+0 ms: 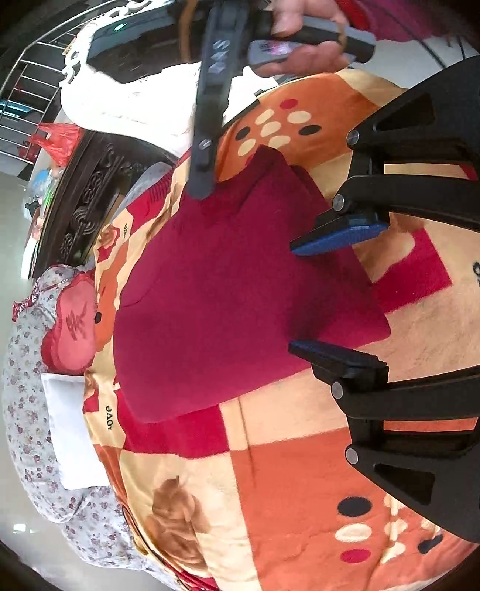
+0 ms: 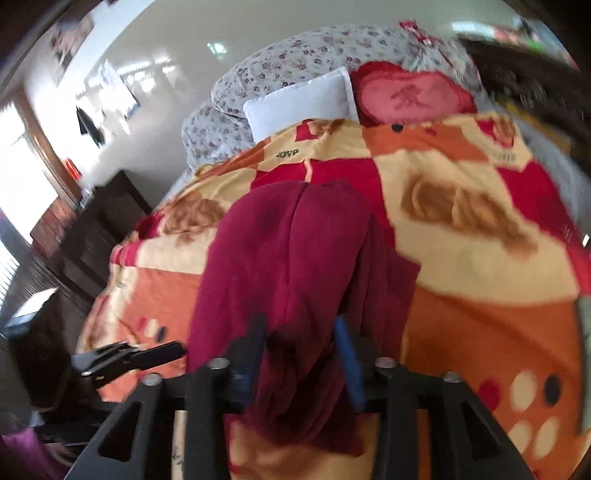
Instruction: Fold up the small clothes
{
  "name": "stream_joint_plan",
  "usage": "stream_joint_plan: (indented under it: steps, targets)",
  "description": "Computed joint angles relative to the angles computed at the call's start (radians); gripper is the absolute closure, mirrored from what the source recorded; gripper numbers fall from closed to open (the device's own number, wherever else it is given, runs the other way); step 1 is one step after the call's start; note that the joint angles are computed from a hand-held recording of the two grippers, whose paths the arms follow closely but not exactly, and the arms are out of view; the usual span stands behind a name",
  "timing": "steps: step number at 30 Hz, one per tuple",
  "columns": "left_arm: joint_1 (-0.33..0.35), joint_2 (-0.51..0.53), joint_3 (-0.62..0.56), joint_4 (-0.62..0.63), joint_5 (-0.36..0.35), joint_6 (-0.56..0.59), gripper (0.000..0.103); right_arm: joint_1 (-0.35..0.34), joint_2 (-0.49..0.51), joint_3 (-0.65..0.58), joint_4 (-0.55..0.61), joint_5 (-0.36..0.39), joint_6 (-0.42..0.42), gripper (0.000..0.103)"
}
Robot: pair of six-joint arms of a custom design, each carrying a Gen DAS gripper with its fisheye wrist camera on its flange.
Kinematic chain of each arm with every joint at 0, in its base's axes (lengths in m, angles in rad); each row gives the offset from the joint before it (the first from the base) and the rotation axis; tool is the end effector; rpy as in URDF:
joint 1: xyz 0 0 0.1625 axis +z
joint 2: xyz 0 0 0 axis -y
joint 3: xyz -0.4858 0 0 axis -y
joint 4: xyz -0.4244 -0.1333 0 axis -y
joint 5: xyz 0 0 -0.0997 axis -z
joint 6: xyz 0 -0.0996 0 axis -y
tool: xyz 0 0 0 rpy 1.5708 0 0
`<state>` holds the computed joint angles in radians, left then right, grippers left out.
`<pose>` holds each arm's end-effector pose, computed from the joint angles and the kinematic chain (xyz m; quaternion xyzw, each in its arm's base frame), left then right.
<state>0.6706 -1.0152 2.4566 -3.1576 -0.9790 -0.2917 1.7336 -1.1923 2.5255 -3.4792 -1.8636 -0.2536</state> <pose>-0.2130 -0.4100 0.0870 0.2656 0.9165 -0.2207 0.2017 0.1704 -0.3925 0.1757 0.1556 -0.9367 0.2740 0.1525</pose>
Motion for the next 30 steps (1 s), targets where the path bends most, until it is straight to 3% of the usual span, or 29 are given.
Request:
stream_joint_plan:
  steps: [7,8,9,11,14,18,21,22,24,27,30]
  targets:
    - [0.01,0.001,-0.002,0.007,-0.003,-0.015,0.056,-0.059,0.017,0.047,-0.002,0.09,-0.036,0.057]
    - [0.009,0.0,-0.002,0.011,0.0,-0.019,0.056,-0.074,0.022,0.051,-0.007,0.114,-0.055,0.066]
    - [0.006,-0.002,-0.002,0.017,0.002,-0.021,0.056,-0.088,0.017,0.053,0.003,0.137,-0.058,0.086]
    - [-0.003,-0.008,0.0,0.027,0.011,-0.021,0.056,-0.111,-0.003,0.071,0.006,0.175,-0.056,0.093]
    - [-0.009,-0.014,0.01,0.02,0.014,-0.015,0.056,-0.115,-0.013,0.125,-0.06,0.157,-0.07,0.097]
    - [0.01,0.006,0.008,0.02,0.003,-0.035,0.056,-0.198,0.031,0.169,-0.099,0.164,-0.037,0.097]
    - [0.014,0.008,0.009,0.011,-0.008,-0.05,0.056,-0.246,-0.003,0.194,-0.119,0.238,-0.012,0.096]
    - [0.009,0.004,0.01,0.009,-0.004,-0.047,0.056,-0.244,-0.028,0.201,-0.129,0.247,-0.008,0.092]
    - [0.002,-0.005,0.011,0.001,0.005,-0.035,0.056,-0.213,-0.084,0.212,-0.167,0.221,-0.001,0.073]
    - [0.006,-0.001,0.003,-0.035,0.016,-0.024,0.056,-0.138,-0.12,0.188,-0.19,0.163,-0.025,0.073]
    - [0.021,0.024,-0.022,-0.048,0.031,-0.04,0.056,-0.053,-0.058,0.127,-0.21,0.095,-0.066,0.073]
